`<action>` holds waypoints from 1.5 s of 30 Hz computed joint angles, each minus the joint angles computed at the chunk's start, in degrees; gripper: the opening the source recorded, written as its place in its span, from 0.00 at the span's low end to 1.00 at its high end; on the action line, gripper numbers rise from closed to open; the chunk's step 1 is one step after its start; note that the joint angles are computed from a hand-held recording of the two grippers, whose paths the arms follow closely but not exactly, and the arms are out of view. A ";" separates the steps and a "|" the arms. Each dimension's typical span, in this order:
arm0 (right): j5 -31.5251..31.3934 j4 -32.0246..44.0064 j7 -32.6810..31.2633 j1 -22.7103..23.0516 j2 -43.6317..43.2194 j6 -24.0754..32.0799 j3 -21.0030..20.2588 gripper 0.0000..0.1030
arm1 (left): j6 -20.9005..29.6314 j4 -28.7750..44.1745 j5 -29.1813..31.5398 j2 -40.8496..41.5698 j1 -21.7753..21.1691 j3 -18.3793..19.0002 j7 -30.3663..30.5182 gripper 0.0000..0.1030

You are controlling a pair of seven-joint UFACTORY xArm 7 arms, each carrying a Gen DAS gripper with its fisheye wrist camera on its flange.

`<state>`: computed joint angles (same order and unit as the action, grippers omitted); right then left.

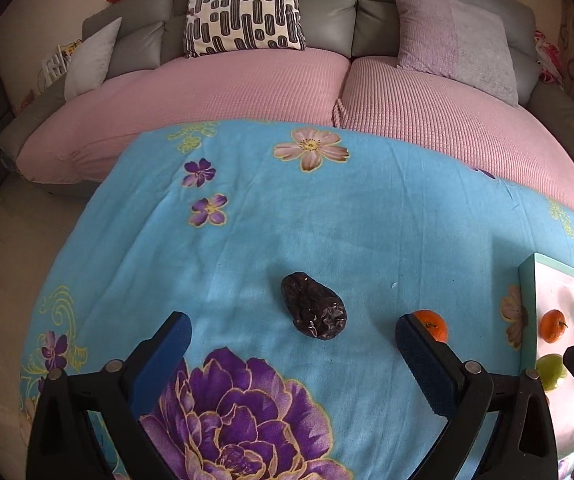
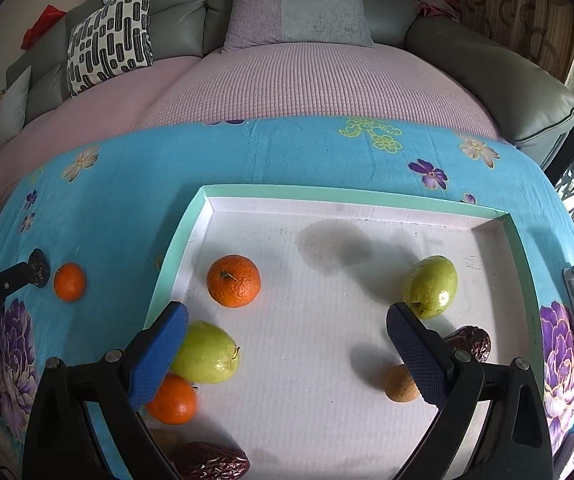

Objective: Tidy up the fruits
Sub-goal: 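Lift both open tools out of the tray toward the last fruits, then close the left tool on the dark wrinkled date while the right tool grasps the last orange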

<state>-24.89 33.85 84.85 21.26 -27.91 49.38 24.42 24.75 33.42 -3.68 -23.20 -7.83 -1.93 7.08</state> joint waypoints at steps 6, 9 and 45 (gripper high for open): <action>-1.68 1.28 0.39 -0.22 2.36 -2.03 0.44 0.96 | 0.14 0.50 -1.90 -0.14 -0.36 1.78 1.50 1.00; -3.40 2.44 1.25 -0.29 3.85 -2.58 1.04 0.96 | 0.60 0.83 -3.40 -0.17 -0.66 2.56 2.66 1.00; -18.94 23.67 1.22 10.88 33.24 -14.81 -8.84 0.89 | 7.82 7.47 -29.85 10.84 -0.85 5.89 21.12 0.81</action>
<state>-43.83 57.52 86.07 32.14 5.33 34.57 15.58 32.57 40.89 -33.53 -12.37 -8.68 3.96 28.20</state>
